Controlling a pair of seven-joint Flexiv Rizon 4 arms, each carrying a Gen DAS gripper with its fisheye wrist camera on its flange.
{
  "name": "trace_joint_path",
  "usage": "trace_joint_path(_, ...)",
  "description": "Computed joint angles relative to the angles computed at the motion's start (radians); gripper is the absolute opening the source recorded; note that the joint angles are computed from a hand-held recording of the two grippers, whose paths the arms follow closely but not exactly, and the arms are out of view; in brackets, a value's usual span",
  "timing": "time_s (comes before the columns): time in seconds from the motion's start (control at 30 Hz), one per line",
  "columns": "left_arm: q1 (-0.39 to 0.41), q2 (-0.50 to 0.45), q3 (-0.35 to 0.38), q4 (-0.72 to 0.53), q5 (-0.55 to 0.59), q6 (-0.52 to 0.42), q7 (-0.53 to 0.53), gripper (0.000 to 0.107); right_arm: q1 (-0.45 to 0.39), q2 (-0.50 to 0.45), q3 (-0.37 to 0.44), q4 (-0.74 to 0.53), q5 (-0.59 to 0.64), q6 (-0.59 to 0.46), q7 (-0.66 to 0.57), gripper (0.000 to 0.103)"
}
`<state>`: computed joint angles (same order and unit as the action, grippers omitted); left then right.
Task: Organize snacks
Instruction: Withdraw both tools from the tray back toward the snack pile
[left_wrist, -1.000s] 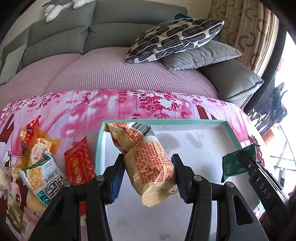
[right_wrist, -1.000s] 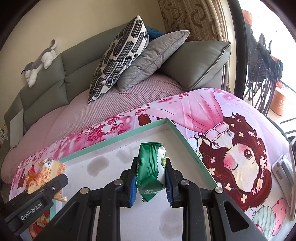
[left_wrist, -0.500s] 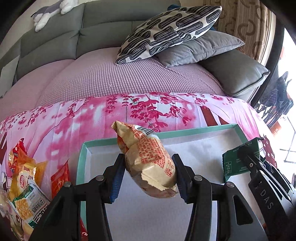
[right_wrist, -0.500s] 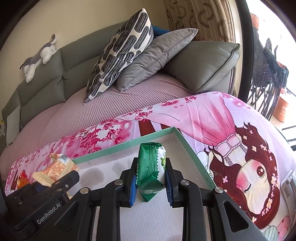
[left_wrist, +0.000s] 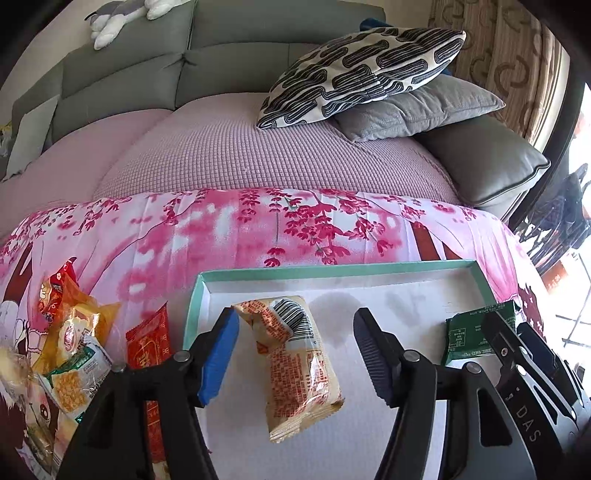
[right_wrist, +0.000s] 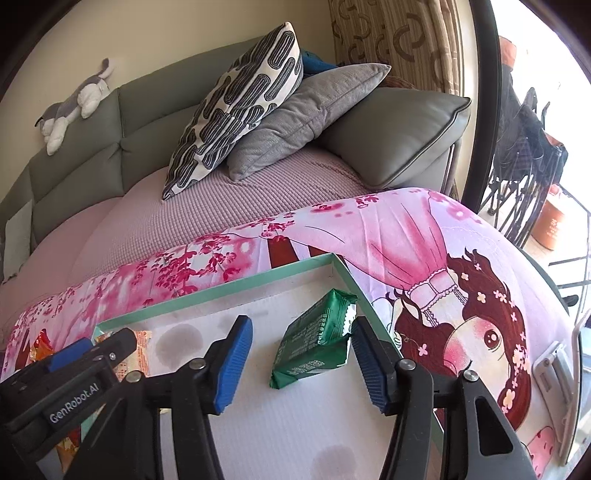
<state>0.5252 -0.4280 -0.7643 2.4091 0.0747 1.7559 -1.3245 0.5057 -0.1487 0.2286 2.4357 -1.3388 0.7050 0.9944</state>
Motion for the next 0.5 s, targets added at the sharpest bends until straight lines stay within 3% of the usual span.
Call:
trace_joint_path(0.13,0.096,0.033,-0.068,0.042,0.007,0.022,-0.034,0.076,0.027,0.011,0.025,-0.005,0.062,-0.035,-0.036,0.069)
trace_joint_path(0.2,0.139,0.056,-0.09,0.063,0.017,0.028,-0.059,0.086,0.041,0.014,0.033,-0.008,0.074,-0.041,-0.038,0.074)
trace_joint_path(0.33,0.183,0.119,-0.077,0.104,0.043,0.041,-0.086,0.087,0.074,-0.007,0.045,-0.026,0.096,-0.043,-0.048,0.083)
trace_joint_path(0.5,0.317,0.147,-0.13,0.166,0.09,0.087,-0.122,0.095,0.122,-0.049,0.051,-0.05,0.11,-0.036,-0.057,0.091)
